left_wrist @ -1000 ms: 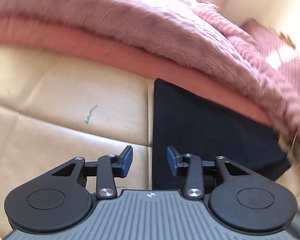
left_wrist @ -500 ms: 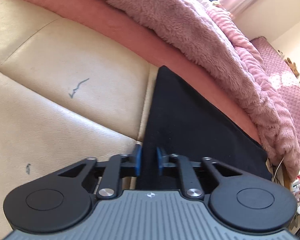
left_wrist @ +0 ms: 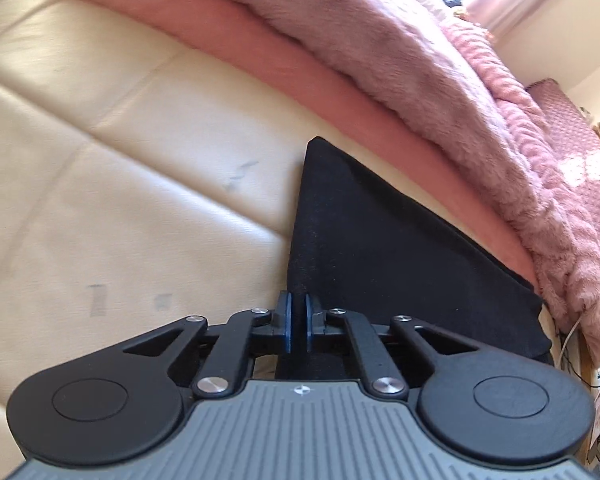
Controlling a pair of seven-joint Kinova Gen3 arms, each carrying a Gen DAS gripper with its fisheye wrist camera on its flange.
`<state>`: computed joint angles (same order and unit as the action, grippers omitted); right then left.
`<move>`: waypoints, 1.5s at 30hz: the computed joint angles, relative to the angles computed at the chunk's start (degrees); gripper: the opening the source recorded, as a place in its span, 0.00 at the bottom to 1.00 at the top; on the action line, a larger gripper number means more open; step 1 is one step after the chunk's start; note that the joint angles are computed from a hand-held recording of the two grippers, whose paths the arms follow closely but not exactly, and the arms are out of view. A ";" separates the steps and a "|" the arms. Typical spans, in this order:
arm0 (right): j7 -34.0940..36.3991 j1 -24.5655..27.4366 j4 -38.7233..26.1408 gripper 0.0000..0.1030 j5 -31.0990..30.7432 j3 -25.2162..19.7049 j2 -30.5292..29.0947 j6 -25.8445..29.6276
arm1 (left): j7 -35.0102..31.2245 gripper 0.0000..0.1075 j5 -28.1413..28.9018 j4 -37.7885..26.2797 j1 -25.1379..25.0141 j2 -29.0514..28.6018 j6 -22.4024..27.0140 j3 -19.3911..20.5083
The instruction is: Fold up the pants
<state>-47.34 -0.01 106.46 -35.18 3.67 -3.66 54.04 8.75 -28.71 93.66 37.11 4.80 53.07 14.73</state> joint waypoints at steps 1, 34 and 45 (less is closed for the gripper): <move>0.30 -0.19 -0.02 0.22 0.09 -0.19 -0.48 0.15 | -0.75 0.06 0.45 0.35 -0.16 -0.82 1.16 -0.06; -23.22 24.75 -45.39 0.66 -11.13 -6.78 38.45 34.14 | -15.27 0.20 -3.21 -9.20 -0.74 3.62 15.28 -0.73; -24.15 27.71 -56.23 0.66 -11.72 -13.36 47.99 42.53 | -23.24 0.20 0.53 -14.46 2.21 9.22 11.58 -3.88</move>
<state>-71.49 27.69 50.22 -46.90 -9.69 44.32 96.57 -14.49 -28.17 79.20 39.33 14.01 64.65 10.85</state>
